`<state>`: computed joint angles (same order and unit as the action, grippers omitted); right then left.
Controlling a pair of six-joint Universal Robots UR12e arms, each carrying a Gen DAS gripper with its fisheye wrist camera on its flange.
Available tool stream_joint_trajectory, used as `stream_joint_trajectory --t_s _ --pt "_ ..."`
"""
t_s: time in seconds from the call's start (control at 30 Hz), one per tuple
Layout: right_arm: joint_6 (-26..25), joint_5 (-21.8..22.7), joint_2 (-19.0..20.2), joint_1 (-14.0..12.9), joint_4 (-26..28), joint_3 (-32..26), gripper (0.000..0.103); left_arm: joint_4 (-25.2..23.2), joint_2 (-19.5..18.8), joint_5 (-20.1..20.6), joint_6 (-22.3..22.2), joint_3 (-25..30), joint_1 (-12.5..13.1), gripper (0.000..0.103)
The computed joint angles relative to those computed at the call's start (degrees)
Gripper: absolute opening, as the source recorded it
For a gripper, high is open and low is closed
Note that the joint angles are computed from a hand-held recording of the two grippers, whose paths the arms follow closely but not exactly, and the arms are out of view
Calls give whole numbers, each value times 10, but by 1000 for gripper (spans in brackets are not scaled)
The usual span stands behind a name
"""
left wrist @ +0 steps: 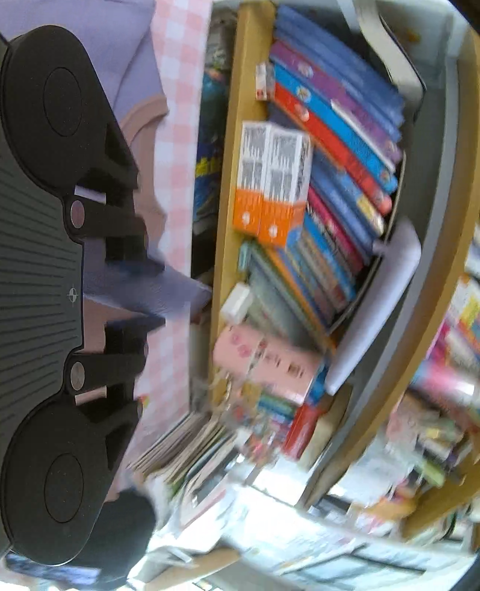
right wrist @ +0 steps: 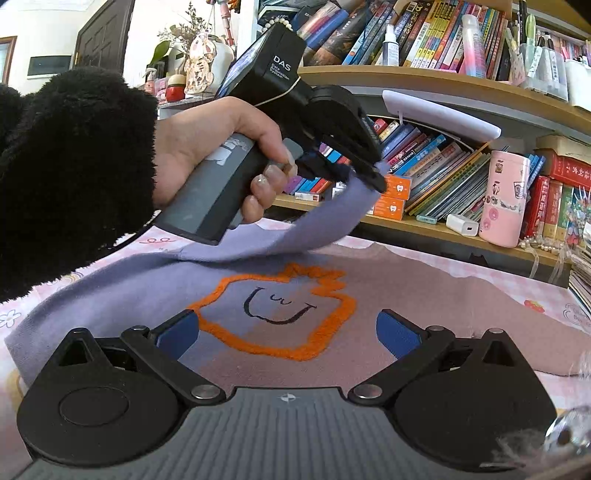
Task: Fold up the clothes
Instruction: 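Fold the lavender sleeve over the sweater front and open the left tool, then withdraw the left tool from the folded lavender sleeve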
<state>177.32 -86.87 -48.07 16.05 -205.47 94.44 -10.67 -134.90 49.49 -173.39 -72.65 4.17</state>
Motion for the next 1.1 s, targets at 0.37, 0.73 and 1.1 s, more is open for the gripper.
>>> stream_joint_trajectory --t_s 0.37,0.73,1.1 --pt "0 -3 1 0 -7 0 103 117 90 77 125 -154 23 71" --pt "5 -20 1 3 -9 -1 103 192 166 204 189 -321 74 89" --pt "9 -112 -33 5 -6 51 101 201 155 164 147 -333 102 94"
